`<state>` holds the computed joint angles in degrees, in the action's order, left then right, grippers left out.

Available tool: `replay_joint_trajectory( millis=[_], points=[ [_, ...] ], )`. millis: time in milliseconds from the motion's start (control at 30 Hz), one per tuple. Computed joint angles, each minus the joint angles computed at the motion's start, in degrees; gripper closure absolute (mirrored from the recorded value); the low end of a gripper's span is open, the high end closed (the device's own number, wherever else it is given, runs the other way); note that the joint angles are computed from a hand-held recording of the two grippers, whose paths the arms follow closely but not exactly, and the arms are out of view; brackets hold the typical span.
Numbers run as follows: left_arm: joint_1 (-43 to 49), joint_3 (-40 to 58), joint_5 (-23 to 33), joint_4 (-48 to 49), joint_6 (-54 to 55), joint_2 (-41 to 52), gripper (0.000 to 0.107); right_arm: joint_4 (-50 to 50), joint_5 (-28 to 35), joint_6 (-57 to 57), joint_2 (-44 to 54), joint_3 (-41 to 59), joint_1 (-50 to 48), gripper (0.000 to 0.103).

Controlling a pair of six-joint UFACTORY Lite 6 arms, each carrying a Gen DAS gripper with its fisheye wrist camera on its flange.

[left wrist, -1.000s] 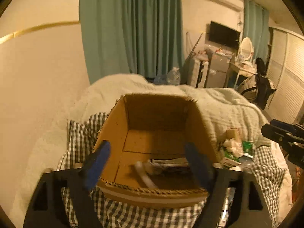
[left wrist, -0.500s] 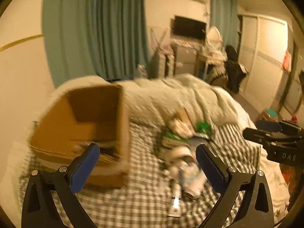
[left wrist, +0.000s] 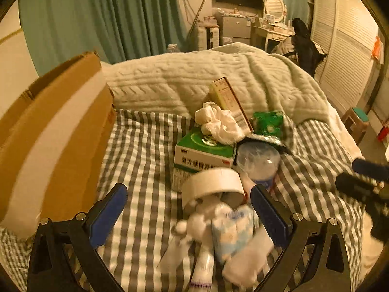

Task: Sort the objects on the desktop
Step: 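Grasp the green medicine box with the left gripper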

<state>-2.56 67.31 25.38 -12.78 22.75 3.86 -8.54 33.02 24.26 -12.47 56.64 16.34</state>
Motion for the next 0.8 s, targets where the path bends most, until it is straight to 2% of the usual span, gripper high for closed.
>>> replay_joint_trajectory(
  millis=[167,333,400,533,633,800],
  points=[
    [0.3,6.5,-0.2,-3.8,6.7,8.4,0.004,3.0,-4.2,-5.7,9.0,3.8,-2.8,0.043],
    [0.8,12.9,-0.1,-10.4,15.6,15.9,0.004,7.1,-7.1,-12.0,20.0,12.1,-4.0,0.043],
    [1.4,15.6,2.1,-14.2,19.5,18.7,0.004,7.7,-7.4,-14.1,24.2,16.0,-3.8,0.043],
    [1.1,19.9,4.0,-16.2,21.7,24.0,0.004,0.6,-7.2,-12.3,31.9,23.3,-2.5,0.043],
    [0.2,23.4,2.9,-14.9,21.1,28.2,0.004,4.0,-5.9,-17.3,38.3,29.7,-3.5,0.043],
    [1.5,34.7,7.9,-17.8,20.8,37.5,0.004,11.0,-5.4,-26.1,45.6,37.2,-5.5,0.040]
  ],
)
